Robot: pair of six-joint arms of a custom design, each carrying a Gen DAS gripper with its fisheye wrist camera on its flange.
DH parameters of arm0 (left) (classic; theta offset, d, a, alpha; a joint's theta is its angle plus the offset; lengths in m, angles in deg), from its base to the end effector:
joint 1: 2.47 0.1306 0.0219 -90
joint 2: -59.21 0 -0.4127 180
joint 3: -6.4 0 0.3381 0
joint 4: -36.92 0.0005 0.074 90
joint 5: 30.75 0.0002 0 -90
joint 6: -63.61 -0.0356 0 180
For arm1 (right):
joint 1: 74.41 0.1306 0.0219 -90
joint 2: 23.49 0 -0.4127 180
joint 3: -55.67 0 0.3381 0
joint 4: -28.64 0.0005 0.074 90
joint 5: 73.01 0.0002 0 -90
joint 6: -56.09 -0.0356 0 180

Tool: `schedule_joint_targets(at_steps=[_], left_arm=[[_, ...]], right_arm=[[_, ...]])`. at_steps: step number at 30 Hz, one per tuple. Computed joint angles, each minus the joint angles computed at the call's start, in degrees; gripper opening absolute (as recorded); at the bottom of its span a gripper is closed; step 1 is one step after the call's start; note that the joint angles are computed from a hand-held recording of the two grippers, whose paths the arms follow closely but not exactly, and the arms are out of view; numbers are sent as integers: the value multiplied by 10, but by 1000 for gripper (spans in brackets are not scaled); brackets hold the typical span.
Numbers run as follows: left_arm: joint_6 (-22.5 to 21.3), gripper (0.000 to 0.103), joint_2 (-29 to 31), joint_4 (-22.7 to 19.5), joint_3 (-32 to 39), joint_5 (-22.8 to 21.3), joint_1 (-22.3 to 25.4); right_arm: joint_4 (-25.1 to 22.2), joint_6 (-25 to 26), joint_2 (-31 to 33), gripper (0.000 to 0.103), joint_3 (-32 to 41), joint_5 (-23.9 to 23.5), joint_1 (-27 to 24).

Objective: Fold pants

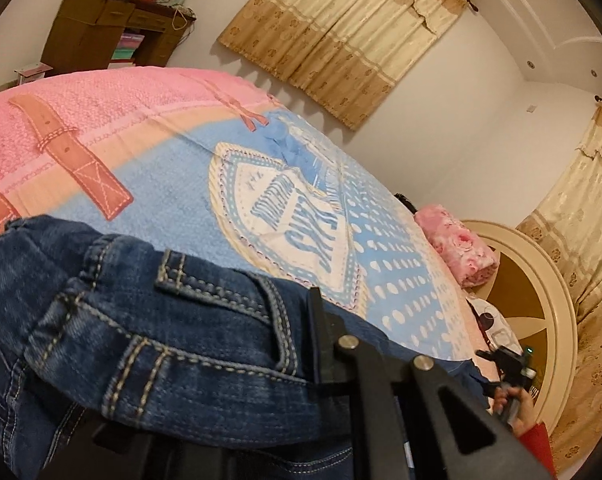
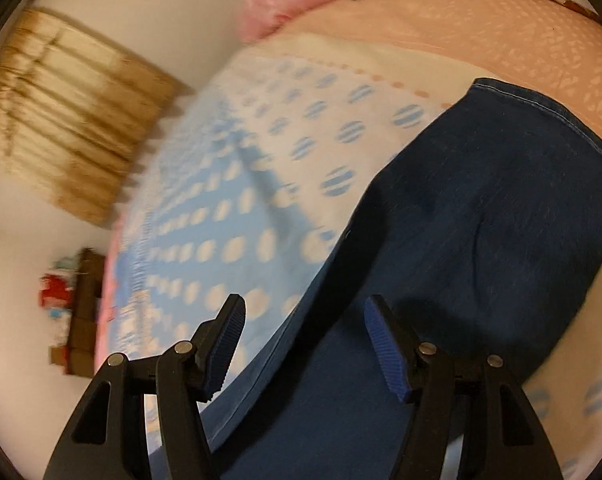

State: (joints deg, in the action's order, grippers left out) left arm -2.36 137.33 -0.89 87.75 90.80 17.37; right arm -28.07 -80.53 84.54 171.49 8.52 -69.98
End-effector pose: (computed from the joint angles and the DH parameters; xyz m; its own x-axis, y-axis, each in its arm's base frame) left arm 0.3454 0.1043 0.4941 -0.5348 -0.5619 -0.6310 -0.1114 0.7872 -0.6065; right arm 0.5542 0.0477 0.4864 -0.6418 0.6713 -0.3706 0.4275 0.7145 0.5539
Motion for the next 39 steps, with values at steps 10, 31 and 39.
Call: schedule_joint_targets(at_steps=[10,31,39], left_arm=[[-22,13,11,-24,20,-19,-9],[-183,14,-140,-176,-28,214,223],[-397,14,-182,-336,-100,224,309]], right_arm=[[-199,62,138,5,210,122,2],[225,18,-451,3,-366,-111,-69],[169,27,-684,3,-579,-66,-63]])
